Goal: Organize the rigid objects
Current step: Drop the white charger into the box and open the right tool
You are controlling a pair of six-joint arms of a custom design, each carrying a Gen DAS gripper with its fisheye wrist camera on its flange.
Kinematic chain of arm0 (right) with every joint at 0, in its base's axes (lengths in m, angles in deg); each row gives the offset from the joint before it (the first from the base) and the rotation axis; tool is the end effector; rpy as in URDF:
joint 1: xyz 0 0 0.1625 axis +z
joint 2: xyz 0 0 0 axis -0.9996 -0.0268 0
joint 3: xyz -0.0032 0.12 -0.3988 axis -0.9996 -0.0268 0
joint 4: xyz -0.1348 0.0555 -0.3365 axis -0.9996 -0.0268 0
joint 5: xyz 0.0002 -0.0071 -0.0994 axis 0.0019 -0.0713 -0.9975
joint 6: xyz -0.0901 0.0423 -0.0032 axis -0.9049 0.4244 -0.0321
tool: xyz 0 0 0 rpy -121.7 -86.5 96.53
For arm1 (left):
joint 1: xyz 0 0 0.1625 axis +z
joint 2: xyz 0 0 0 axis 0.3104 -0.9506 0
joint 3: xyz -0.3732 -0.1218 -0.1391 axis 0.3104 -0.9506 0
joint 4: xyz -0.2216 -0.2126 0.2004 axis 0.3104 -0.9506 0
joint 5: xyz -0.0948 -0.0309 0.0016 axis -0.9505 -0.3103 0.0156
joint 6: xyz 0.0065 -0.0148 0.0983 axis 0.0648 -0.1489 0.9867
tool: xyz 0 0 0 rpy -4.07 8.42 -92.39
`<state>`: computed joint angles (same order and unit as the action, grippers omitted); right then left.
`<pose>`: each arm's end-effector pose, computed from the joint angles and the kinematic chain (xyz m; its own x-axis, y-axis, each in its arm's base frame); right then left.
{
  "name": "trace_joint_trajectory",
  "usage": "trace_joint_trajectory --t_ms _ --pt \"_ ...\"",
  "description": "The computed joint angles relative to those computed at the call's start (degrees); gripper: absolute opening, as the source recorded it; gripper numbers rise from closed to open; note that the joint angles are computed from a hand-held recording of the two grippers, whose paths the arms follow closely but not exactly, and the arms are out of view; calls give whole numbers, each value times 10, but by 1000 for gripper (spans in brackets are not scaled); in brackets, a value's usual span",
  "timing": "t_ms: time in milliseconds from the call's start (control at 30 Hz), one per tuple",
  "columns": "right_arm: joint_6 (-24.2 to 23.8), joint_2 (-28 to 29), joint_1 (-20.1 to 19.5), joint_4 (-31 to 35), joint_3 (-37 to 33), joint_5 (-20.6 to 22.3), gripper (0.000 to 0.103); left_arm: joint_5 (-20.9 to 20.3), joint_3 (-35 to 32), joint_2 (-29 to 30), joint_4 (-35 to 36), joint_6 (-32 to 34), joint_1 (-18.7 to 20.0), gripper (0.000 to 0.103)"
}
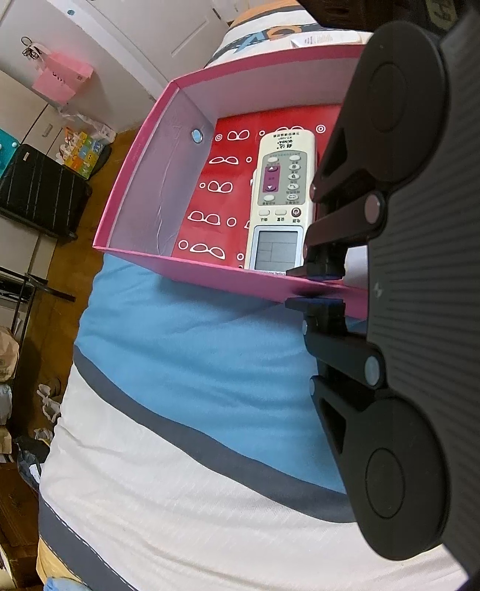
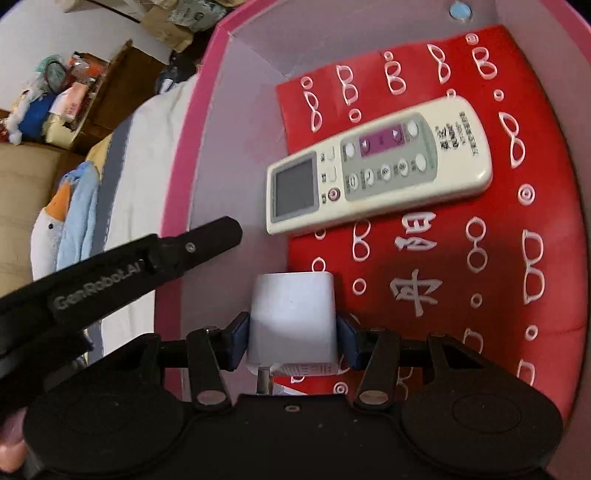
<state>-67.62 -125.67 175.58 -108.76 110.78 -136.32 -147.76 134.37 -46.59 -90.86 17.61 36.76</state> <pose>0.0730 -0.5349 0.1501 -0.8503 0.5189 0.0887 0.3855 0.7285 -0.5664 -0.2553 -0.6612 -0.0011 -0.7927 0.4724 -0.3854 0.5406 0.8369 -0.0861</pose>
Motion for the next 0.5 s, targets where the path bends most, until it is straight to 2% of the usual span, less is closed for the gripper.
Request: trace_joint_trajectory --t_ms 100,167,233,300,500 --pt "30 2 -2 -34 14 2 58 2 -1 1 0 -1 -1 7" --pt "40 -12 -10 -52 36 33 58 -1 1 0 -3 0 0 7" --pt "24 -33 -19 -63 61 66 58 -1 0 0 -3 -2 0 7" --pt "-25 -58 -9 -73 88 75 58 2 0 0 -4 0 0 7" --pt "-205 -155 40 -96 165 20 58 13 5 -1 -8 -4 -5 7"
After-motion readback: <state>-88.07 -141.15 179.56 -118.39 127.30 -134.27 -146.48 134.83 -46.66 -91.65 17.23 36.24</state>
